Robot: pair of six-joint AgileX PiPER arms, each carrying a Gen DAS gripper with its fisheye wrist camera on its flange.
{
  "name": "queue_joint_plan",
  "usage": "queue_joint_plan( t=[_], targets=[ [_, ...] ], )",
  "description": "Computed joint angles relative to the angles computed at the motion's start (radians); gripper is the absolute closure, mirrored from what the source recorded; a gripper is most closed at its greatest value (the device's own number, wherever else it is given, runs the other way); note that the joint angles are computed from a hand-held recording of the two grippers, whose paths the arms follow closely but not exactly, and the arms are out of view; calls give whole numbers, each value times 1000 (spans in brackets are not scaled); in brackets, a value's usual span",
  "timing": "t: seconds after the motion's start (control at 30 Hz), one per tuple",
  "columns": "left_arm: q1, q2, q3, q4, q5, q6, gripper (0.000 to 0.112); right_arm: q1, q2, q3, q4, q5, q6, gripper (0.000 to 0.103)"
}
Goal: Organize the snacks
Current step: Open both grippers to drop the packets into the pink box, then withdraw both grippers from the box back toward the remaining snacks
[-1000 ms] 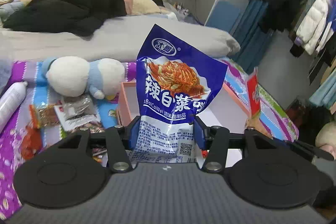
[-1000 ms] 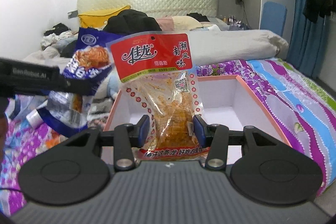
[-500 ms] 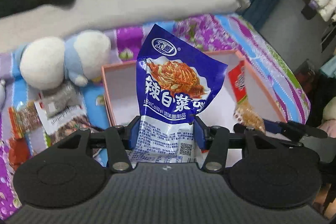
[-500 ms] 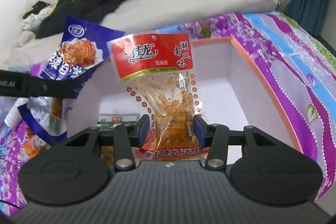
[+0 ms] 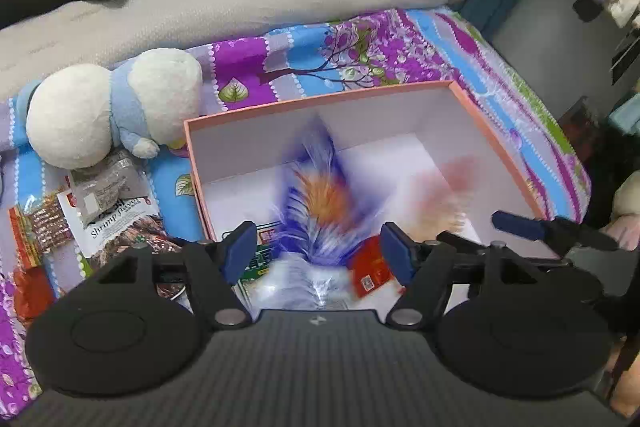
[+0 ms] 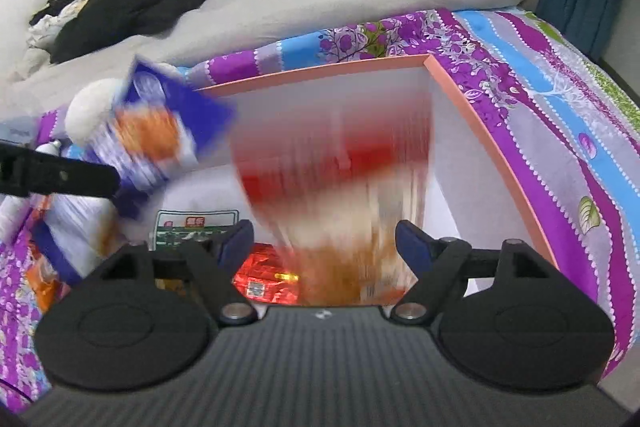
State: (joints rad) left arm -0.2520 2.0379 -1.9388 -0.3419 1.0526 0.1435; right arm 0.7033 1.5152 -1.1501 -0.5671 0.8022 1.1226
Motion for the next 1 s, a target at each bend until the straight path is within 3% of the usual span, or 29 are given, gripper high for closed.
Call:
queue_joint_plan(
  t=[0.33, 0.4, 0.6, 1.0],
  targets=[
    [59, -206, 293, -75, -156, 112, 39, 127, -65, 43, -140, 10, 162, 24],
    [76, -264, 368, -100, -186, 143, 39, 183, -73, 39, -189, 55, 207, 24],
    [148, -436, 546, -199, -207, 206, 39, 373, -120, 35, -336, 174, 370, 24],
    [292, -754, 825, -324, -248, 403, 39, 628, -111, -12, -484, 310, 557, 24]
  ],
)
